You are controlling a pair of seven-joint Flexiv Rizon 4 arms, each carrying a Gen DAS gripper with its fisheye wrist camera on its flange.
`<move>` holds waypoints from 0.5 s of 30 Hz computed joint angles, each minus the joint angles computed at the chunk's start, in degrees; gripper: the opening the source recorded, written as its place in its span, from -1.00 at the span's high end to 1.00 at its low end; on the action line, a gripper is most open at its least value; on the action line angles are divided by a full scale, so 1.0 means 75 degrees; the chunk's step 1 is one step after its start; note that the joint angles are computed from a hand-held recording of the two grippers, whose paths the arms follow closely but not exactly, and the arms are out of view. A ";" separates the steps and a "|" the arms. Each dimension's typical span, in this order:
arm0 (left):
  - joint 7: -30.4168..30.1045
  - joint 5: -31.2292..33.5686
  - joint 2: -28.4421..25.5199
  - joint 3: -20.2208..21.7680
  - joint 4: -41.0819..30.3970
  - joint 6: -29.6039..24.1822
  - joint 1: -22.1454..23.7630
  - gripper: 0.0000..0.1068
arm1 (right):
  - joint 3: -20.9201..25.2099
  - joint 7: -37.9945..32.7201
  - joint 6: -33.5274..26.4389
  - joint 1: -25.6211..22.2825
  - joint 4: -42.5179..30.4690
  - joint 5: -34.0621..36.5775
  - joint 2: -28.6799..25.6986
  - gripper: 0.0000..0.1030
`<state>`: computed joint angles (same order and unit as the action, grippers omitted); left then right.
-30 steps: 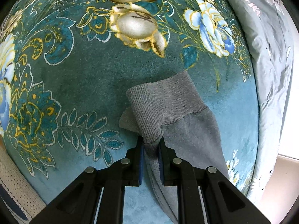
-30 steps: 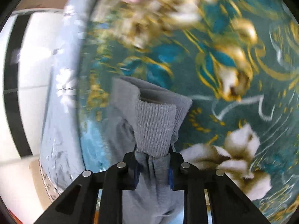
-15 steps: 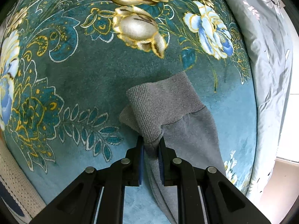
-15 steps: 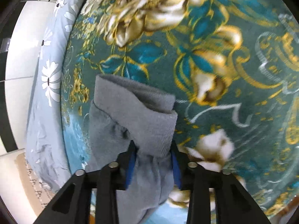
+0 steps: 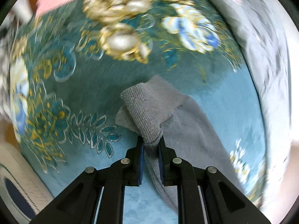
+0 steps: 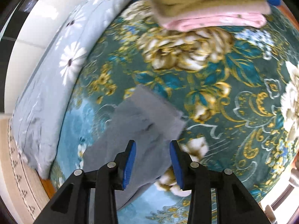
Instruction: Fold clothes
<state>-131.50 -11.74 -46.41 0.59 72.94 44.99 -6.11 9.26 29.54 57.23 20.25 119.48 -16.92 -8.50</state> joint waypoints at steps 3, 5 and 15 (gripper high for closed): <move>-0.0053 0.0393 0.0008 0.0212 -0.0393 -0.0291 -0.0244 0.75 | 0.0017 -0.0836 0.0230 -0.0006 -0.0579 0.0181 -0.0514 0.21; 0.0029 0.0688 0.0000 0.0289 -0.0741 -0.0366 -0.0391 0.75 | 0.0088 -0.1587 0.0207 0.0002 -0.0989 0.0404 -0.0826 0.21; 0.1831 0.2812 -0.0438 0.0633 -0.2925 -0.0618 -0.1737 0.75 | 0.0185 -0.3183 0.0403 0.0252 -0.1534 0.1297 -0.1523 0.21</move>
